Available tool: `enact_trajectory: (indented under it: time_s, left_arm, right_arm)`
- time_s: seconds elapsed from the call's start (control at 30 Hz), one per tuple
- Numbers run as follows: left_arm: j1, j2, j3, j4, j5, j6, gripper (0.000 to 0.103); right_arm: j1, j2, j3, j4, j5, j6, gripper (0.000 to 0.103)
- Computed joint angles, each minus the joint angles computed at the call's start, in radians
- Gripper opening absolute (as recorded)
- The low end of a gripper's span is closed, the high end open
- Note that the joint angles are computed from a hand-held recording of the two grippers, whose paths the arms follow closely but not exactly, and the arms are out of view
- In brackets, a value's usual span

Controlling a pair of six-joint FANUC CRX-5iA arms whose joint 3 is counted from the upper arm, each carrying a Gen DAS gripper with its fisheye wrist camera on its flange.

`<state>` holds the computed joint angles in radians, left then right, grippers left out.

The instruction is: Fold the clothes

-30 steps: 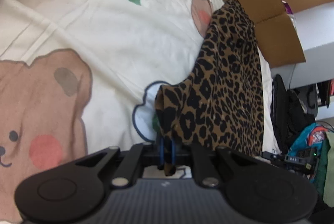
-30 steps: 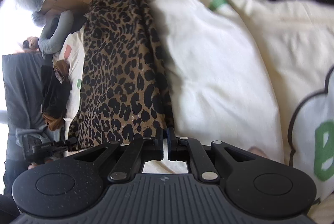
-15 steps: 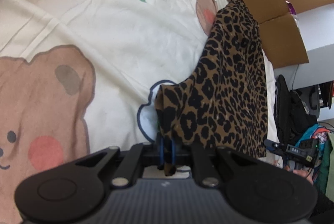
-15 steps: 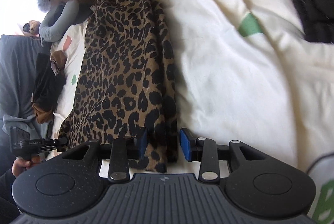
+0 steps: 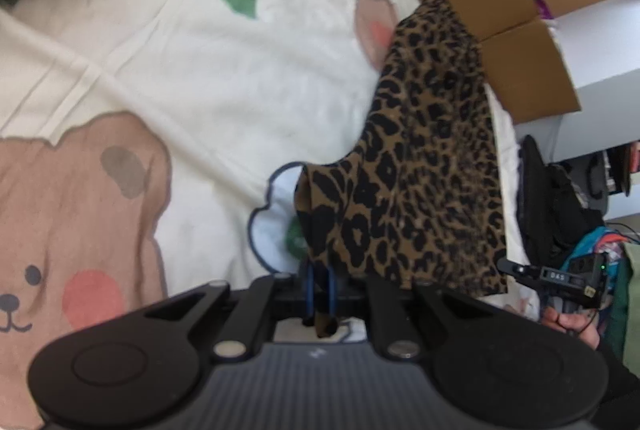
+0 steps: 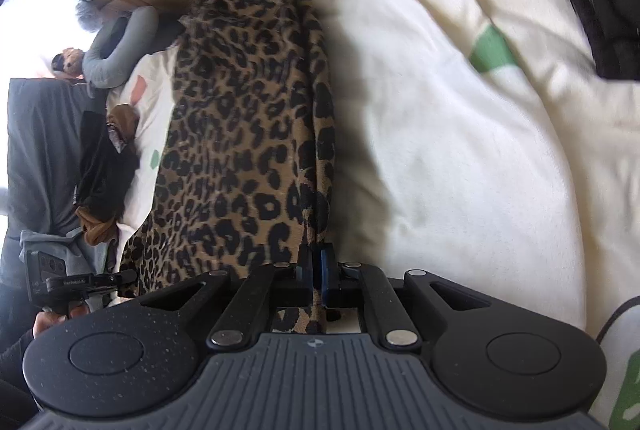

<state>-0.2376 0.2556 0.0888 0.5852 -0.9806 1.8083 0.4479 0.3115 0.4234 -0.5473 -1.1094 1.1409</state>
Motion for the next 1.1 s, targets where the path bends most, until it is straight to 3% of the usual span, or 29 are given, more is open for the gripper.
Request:
enact_trajectory:
  time_s: [0.37, 0.7, 0.9, 1.1]
  left_arm:
    - [0.021, -0.015, 0.036, 0.034, -0.09, -0.035, 0.007]
    - [0.012, 0.017, 0.032, -0.042, -0.122, 0.017, 0.008]
    - [0.015, 0.054, 0.16, -0.161, -0.273, 0.082, 0.02]
    - [0.018, 0.08, 0.263, -0.193, -0.247, 0.096, 0.022]
  right_arm:
    - [-0.023, -0.032, 0.029, -0.076, -0.074, 0.017, 0.001]
    - [-0.001, -0.031, 0.008, -0.03, -0.135, -0.01, 0.0]
    - [0.015, -0.031, 0.016, 0.044, -0.169, -0.042, 0.004]
    - [0.025, -0.053, 0.01, 0.081, -0.101, -0.031, 0.007]
